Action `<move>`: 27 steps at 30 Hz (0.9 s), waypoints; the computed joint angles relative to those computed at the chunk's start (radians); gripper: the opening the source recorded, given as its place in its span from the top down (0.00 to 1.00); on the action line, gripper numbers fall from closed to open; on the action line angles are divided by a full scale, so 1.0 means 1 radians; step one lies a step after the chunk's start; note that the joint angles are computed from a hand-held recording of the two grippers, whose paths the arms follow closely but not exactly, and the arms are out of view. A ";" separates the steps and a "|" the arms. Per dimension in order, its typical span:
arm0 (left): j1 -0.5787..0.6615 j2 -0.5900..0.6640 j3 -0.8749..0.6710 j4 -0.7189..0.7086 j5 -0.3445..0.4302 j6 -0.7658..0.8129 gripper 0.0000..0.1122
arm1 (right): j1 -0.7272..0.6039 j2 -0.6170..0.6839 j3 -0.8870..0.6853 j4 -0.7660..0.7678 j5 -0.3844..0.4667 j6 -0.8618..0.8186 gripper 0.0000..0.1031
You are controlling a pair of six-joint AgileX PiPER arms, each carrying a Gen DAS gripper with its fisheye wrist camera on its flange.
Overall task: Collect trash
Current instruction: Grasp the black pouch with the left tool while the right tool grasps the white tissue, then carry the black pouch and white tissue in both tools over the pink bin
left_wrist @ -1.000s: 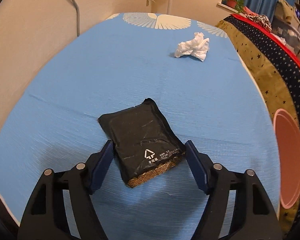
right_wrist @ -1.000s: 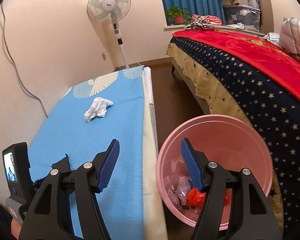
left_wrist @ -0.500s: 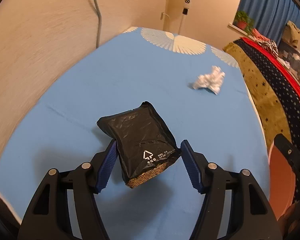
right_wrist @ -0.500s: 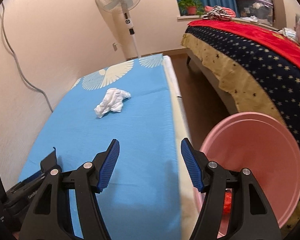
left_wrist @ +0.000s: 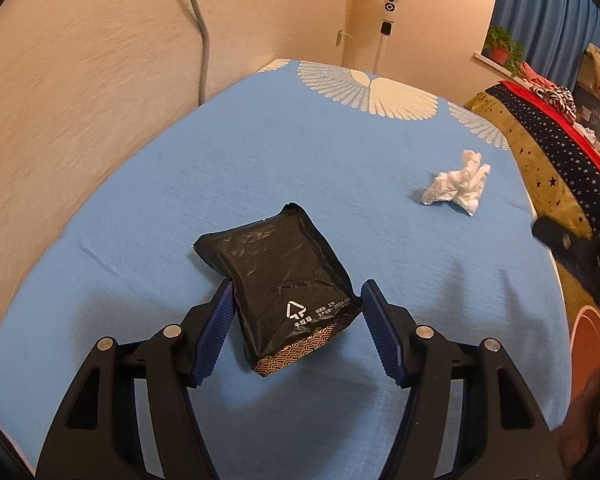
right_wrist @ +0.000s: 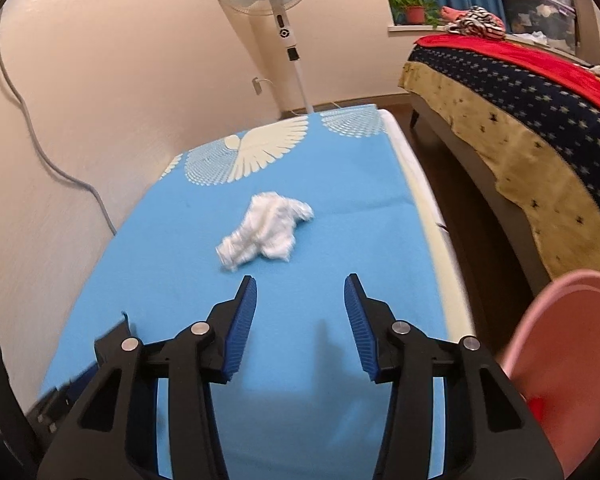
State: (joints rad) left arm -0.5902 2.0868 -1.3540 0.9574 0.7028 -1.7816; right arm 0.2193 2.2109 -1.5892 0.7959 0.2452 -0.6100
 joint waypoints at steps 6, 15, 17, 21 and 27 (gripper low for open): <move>0.025 0.022 -0.018 -0.048 -0.021 0.046 0.44 | 0.038 0.175 -0.318 -0.370 0.125 0.397 0.54; 0.029 0.025 -0.030 -0.055 -0.019 0.067 0.44 | 0.077 0.440 -0.807 -0.626 0.413 0.686 0.55; 0.028 0.021 -0.028 -0.050 -0.014 0.064 0.44 | 0.077 0.457 -0.842 -0.637 0.432 0.701 0.58; 0.029 0.026 -0.031 -0.050 -0.015 0.059 0.44 | 0.064 0.377 -0.692 -0.615 0.360 0.674 0.92; 0.027 0.013 -0.012 -0.032 -0.027 0.027 0.44 | 0.017 0.190 -0.362 -0.487 0.208 0.530 0.98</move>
